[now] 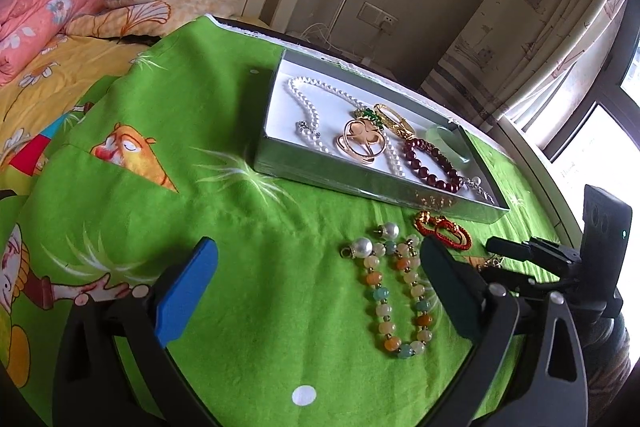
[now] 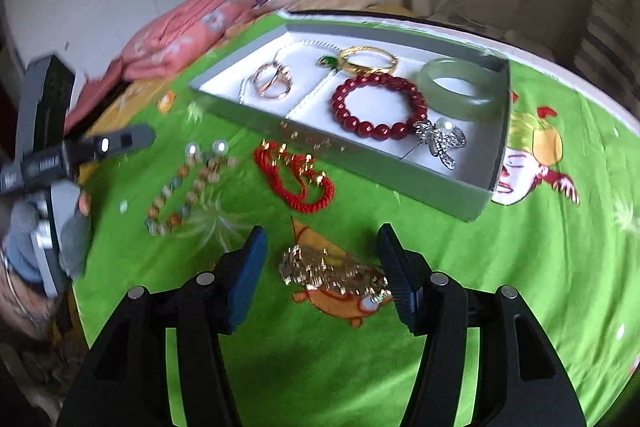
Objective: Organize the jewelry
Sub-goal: 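Grasp the gold safety-pin brooch with the right tool, then grasp the multicolour bead bracelet with the left tool while the right tool holds the gold pin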
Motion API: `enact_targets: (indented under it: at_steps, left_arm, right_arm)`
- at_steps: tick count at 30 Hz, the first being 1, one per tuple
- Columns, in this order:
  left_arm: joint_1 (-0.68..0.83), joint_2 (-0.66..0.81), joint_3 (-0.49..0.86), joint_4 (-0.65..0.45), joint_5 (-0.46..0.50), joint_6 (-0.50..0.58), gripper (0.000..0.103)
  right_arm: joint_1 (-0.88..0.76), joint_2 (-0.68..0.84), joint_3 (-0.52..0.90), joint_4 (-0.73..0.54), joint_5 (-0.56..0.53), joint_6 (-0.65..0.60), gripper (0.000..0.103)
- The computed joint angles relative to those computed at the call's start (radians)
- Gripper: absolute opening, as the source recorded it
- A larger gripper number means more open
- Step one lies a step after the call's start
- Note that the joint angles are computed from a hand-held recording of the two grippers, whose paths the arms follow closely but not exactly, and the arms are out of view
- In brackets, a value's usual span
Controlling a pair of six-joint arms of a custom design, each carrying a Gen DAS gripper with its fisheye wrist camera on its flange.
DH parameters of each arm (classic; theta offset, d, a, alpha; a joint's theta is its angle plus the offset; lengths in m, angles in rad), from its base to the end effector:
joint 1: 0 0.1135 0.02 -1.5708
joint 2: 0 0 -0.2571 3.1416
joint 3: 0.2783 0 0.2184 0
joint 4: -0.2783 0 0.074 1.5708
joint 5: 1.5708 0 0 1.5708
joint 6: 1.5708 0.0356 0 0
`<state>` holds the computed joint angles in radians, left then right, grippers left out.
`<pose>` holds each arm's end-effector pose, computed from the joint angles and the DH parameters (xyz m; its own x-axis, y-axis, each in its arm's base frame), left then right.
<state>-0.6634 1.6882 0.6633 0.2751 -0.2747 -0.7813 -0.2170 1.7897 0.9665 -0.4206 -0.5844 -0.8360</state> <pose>0.2342 -0.1708 0.1467 -0.6885 -0.3222 -0.6498 -0.0683 0.9208 -0.3841 0.2932 -0.0445 0.1531 -0.6249 -0.4959 -0.6030 -0.6818 0.7229 0.1120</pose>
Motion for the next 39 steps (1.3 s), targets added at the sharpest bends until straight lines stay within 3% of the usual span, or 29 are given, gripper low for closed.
enact_targets:
  at_steps: [5,7,12,15,16,18,19,22,28,39]
  left_arm:
    - [0.003,-0.016,-0.030,0.040,0.004,0.004,0.100]
    - [0.002,-0.017,-0.028,0.035,0.002,0.002,0.100]
    - [0.009,-0.007,-0.012,0.014,0.018,0.006,0.100]
    - [0.007,-0.008,-0.013,0.014,0.016,0.008,0.100]
    - [0.007,-0.011,-0.019,0.021,0.013,0.008,0.100]
    - [0.003,-0.018,-0.031,0.035,0.009,0.006,0.100]
    - [0.002,-0.020,-0.036,0.042,0.009,0.008,0.100]
    - [0.003,-0.019,-0.035,0.045,0.024,0.022,0.100]
    - [0.002,0.007,0.020,-0.018,0.064,0.059,0.100]
    - [-0.187,0.137,0.286,-0.339,-0.092,0.150,0.100]
  right_arm:
    - [-0.144,-0.085,-0.074,-0.161,-0.024,-0.277,0.056]
    - [-0.184,-0.114,-0.105,-0.158,-0.035,-0.303,0.056]
    - [-0.085,-0.119,-0.129,0.072,0.029,0.001,0.052]
    - [-0.022,-0.130,-0.168,0.127,0.062,0.031,0.048]
    - [0.002,-0.161,-0.223,0.198,0.086,0.034,0.048]
    - [0.005,-0.190,-0.253,0.209,0.080,0.017,0.033]
    - [-0.001,-0.192,-0.254,0.209,0.076,0.020,0.014]
    - [-0.026,-0.221,-0.285,0.241,0.076,0.031,0.014]
    - [-0.194,-0.165,-0.196,0.179,-0.102,0.103,0.014]
    - [-0.218,-0.181,-0.205,0.216,-0.123,0.170,0.014]
